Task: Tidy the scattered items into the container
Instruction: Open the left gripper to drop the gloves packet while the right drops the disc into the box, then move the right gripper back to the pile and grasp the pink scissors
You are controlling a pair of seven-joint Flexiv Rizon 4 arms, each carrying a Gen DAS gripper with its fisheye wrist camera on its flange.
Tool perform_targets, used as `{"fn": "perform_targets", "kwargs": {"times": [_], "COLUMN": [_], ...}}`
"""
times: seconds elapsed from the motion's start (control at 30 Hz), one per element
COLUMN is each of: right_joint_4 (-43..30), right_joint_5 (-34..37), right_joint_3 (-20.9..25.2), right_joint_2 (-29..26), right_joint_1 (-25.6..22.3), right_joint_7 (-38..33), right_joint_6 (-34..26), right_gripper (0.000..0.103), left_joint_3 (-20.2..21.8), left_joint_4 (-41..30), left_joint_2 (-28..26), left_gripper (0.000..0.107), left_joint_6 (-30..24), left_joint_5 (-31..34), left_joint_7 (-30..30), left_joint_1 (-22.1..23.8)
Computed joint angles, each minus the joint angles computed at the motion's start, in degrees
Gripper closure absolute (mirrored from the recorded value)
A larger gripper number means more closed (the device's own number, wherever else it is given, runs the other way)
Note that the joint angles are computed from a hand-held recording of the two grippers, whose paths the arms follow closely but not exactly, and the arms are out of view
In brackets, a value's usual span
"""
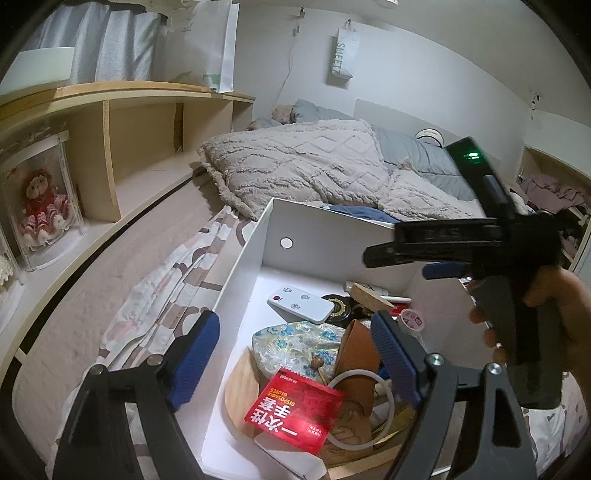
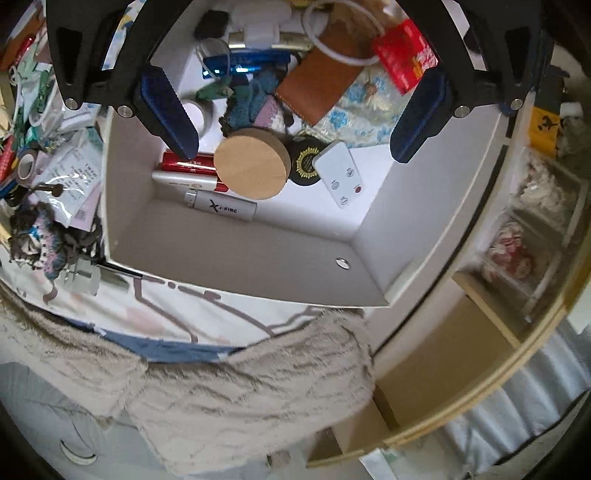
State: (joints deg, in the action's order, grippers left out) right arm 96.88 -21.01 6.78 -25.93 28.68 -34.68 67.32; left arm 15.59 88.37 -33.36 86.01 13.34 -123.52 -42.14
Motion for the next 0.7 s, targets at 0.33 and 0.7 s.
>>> {"fn": "perform_targets", "kwargs": {"times": [0.33,0.7], "right_joint_4": [13.9,24.5], "right_joint_5": [-13.5,-32.0], "right_joint_3": [-6.3,-9.8], "right_joint_2": [8.0,14.7], "right_joint_1": [2.2,-0.8], "right_joint_7": [10.8,27.2], "right_joint_6": [12.2,21.0], "right_gripper": [0.0,0.0], "left_joint_3": [1.4,3.1], "left_joint_4": [0.0,-2.0], "left_joint_2": [0.7,0.2], "left_gripper": [0.011,0.004], "left_joint_6": [0.6,0.1], "left_joint_5": [1.0,3.5], "left_joint_7": [-0.9,-2.9], "left_joint_1": [-1.7,-3.9]}}
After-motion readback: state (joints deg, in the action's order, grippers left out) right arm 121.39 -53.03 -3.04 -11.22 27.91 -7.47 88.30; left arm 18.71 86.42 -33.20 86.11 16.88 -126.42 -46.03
